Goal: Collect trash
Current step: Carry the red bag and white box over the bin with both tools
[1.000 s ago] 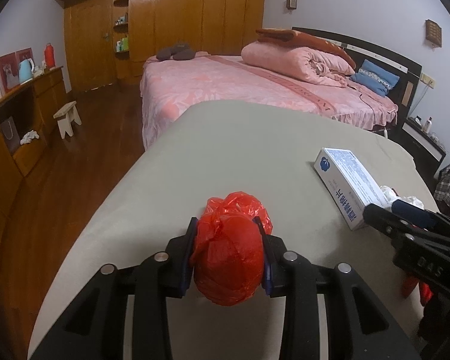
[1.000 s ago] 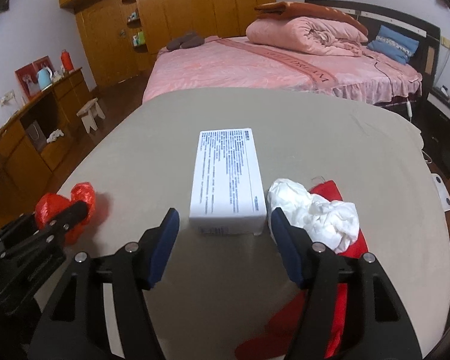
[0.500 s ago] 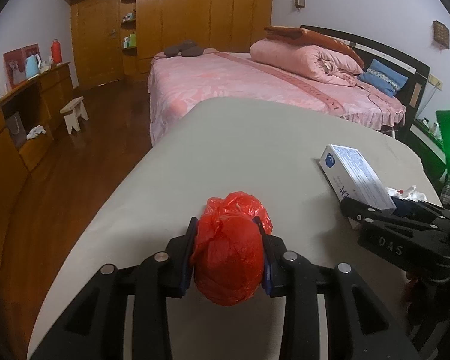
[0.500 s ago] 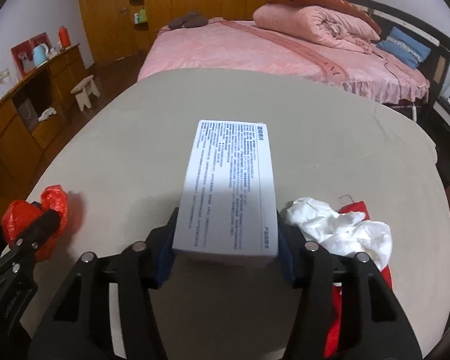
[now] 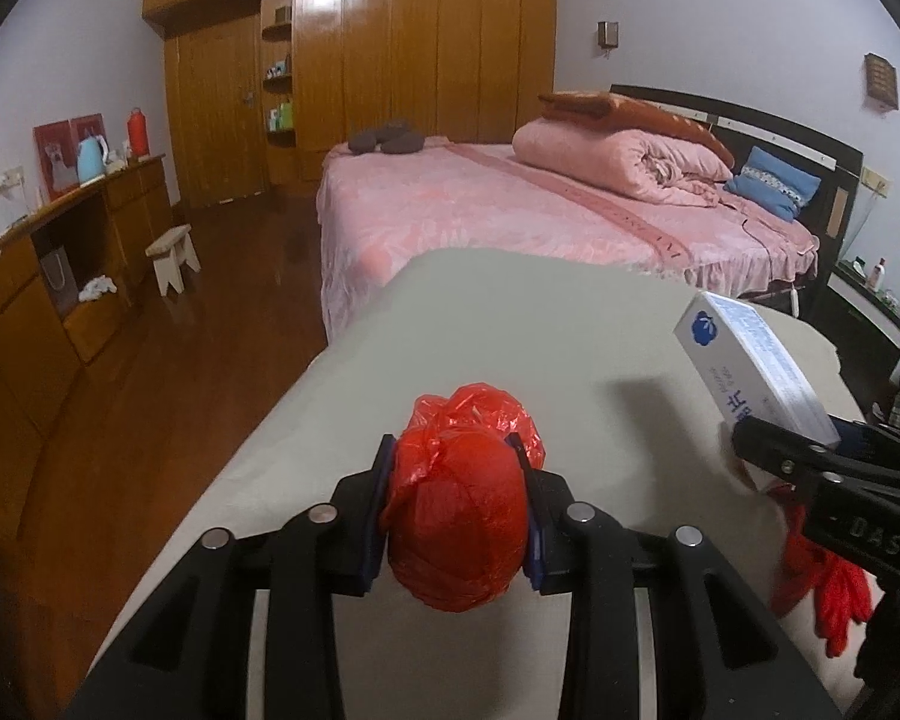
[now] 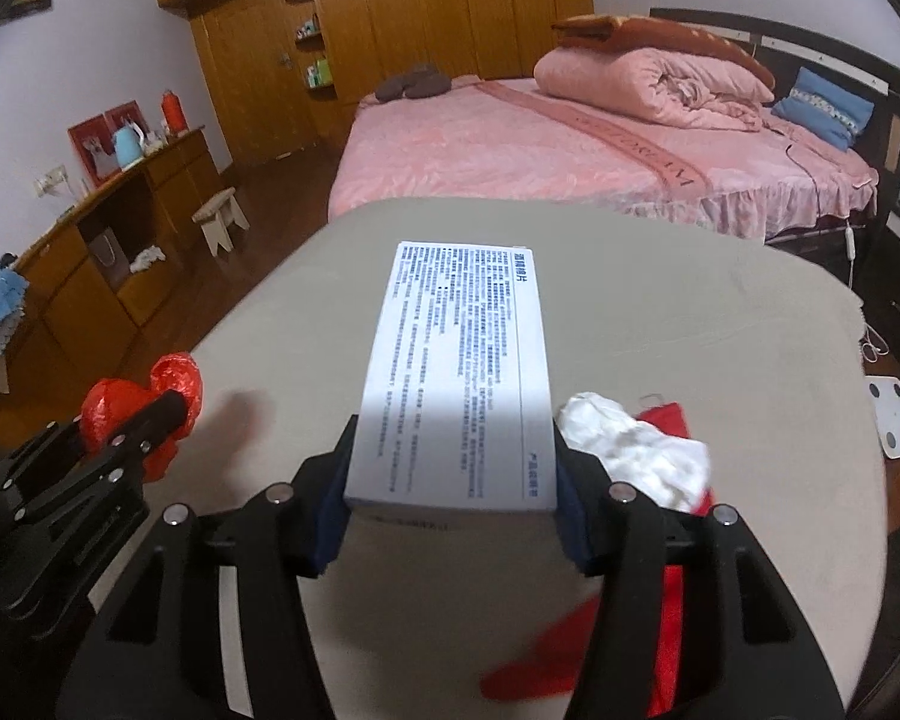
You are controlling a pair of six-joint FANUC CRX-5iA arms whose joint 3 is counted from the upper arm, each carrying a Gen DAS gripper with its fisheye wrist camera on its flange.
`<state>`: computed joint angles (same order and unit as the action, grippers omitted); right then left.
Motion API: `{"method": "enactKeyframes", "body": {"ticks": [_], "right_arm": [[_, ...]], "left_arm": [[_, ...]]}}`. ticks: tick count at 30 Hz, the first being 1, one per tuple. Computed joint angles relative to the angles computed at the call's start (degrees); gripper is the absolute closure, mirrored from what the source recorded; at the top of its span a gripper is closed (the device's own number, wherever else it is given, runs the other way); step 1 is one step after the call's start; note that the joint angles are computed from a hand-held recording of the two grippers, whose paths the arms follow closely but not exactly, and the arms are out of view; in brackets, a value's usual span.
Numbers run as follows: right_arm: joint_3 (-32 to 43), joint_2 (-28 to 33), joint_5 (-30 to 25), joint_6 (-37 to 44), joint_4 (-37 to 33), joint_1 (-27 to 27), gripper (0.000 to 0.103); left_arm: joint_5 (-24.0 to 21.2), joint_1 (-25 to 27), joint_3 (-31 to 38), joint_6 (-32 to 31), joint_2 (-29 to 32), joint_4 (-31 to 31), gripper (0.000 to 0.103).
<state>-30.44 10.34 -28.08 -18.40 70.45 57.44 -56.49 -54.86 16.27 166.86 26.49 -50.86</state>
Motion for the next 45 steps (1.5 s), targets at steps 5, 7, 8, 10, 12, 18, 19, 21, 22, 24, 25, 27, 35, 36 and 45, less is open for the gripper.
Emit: {"method": "enactKeyframes", "body": {"ticks": [5, 7, 8, 10, 12, 18, 19, 21, 22, 24, 25, 27, 35, 36, 45], "right_arm": [[-3.3, -4.7, -2.3, -1.2, 0.6, 1.4, 0.049], [-4.7, -6.7, -3.6, -1.6, 0.7, 2.1, 0.049], [-5.5, -7.8, -4.4, -1.7, 0.6, 2.5, 0.049], [-6.9, -9.8, -5.9, -1.9, 0.3, 3.3, 0.049], [-8.3, -12.0, -7.8, -1.8, -0.7, 4.2, 0.049], [-13.0, -19.1, -13.3, -2.1, -3.0, 7.4, 0.049], [-14.1, -20.8, -14.4, -2.4, -3.4, 8.0, 0.049], [-15.6, -23.2, -16.9, -2.8, -4.1, 9.2, 0.049], [-16.5, -24.6, -18.4, -3.2, -4.5, 10.0, 0.049], [-18.0, -27.0, -20.9, -3.9, -5.3, 11.5, 0.049], [-18.8, -28.4, -22.3, -4.1, -5.8, 12.3, 0.049], [-20.1, -30.6, -24.7, -4.5, -6.6, 13.7, 0.049], [-24.1, -38.4, -36.1, -6.4, -9.8, 20.7, 0.049], [-24.6, -39.3, -38.0, -6.8, -10.4, 22.0, 0.049], [-28.4, -48.0, -51.6, -9.9, -14.4, 31.0, 0.049]], "left_arm": [[-2.4, -2.4, 2.1, 0.3, -0.1, -1.3, 0.068], [-3.0, -3.4, 3.0, 0.1, 0.0, -1.8, 0.068], [-3.4, -3.9, 3.7, -0.1, 0.2, -2.0, 0.068], [-4.1, -5.1, 5.2, -1.0, 0.7, -2.5, 0.068], [-4.2, -6.2, 6.9, -1.8, 1.2, -2.9, 0.068], [-4.3, -8.7, 11.9, -4.3, 3.2, -2.7, 0.068], [-4.3, -9.3, 13.1, -5.0, 3.7, -2.6, 0.068], [-4.6, -10.2, 14.7, -5.7, 4.4, -2.6, 0.068], [-4.4, -10.7, 15.8, -6.5, 5.0, -2.2, 0.068], [-4.4, -11.3, 17.7, -7.7, 6.0, -1.7, 0.068], [-4.3, -11.7, 19.1, -8.8, 6.7, -1.3, 0.068], [-3.8, -12.4, 20.9, -10.2, 7.6, -0.9, 0.068], [-2.0, -14.4, 28.4, -15.8, 11.9, 0.8, 0.068], [-1.8, -14.6, 29.3, -16.4, 12.5, 1.0, 0.068], [-0.5, -16.2, 39.4, -23.5, 18.7, 4.0, 0.068]]}}
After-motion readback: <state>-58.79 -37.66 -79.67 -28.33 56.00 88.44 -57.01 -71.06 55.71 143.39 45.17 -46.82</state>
